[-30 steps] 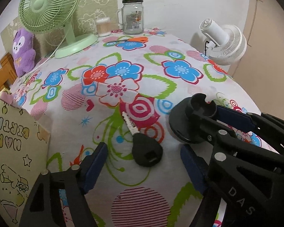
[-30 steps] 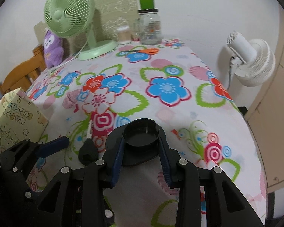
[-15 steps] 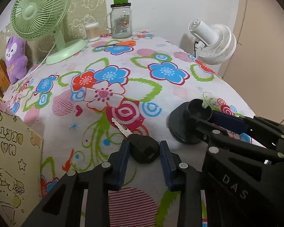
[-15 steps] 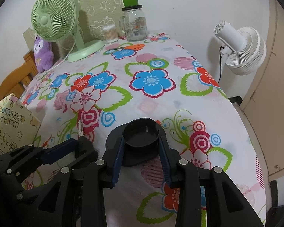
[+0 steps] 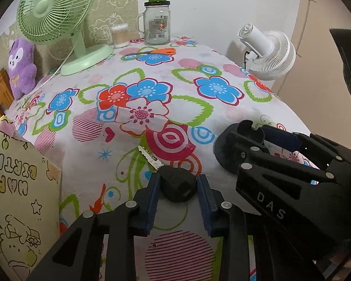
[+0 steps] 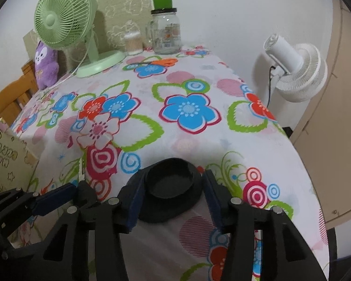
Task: Organize rigid objects
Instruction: 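Lift and carry the car key and black cap with both tools over the yellow box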
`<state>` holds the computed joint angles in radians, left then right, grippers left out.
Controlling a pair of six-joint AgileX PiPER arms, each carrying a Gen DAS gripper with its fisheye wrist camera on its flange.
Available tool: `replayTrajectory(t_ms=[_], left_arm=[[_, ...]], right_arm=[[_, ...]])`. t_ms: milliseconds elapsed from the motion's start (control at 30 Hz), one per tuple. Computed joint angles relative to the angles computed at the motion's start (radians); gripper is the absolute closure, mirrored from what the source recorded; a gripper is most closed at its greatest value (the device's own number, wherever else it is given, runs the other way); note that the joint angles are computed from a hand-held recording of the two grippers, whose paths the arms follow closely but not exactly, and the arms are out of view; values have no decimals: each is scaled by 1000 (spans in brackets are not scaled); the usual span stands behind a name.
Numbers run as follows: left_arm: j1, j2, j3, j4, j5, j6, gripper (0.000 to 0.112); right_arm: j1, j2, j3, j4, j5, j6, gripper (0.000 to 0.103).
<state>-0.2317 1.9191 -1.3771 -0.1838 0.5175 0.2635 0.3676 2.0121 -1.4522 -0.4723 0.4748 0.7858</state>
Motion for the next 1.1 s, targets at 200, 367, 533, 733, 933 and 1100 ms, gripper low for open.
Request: replayTrajectory(t_ms=[200,367,533,733,933,1100], left_arm=[[2,-22,21,-12,-9,22,80],[5,-59,51,-40,-10,53,80],[6,-105,86,-63,-15,78,80],[9,-168,127,-87,-14,105,80],[14,-234,170,-109,-16,129,80],[23,-289,199,-121,-13,148,80]], right_arm=[[13,-9,1,17,19,15,60],[23,-52,44,-3,18,70,60],[45,-103,83,-56,36,139,60],[74,-166,122,-113,66,211,60],[104,-221,149,-161,97,267,60],[136,-266,166,-199,125,317,60]])
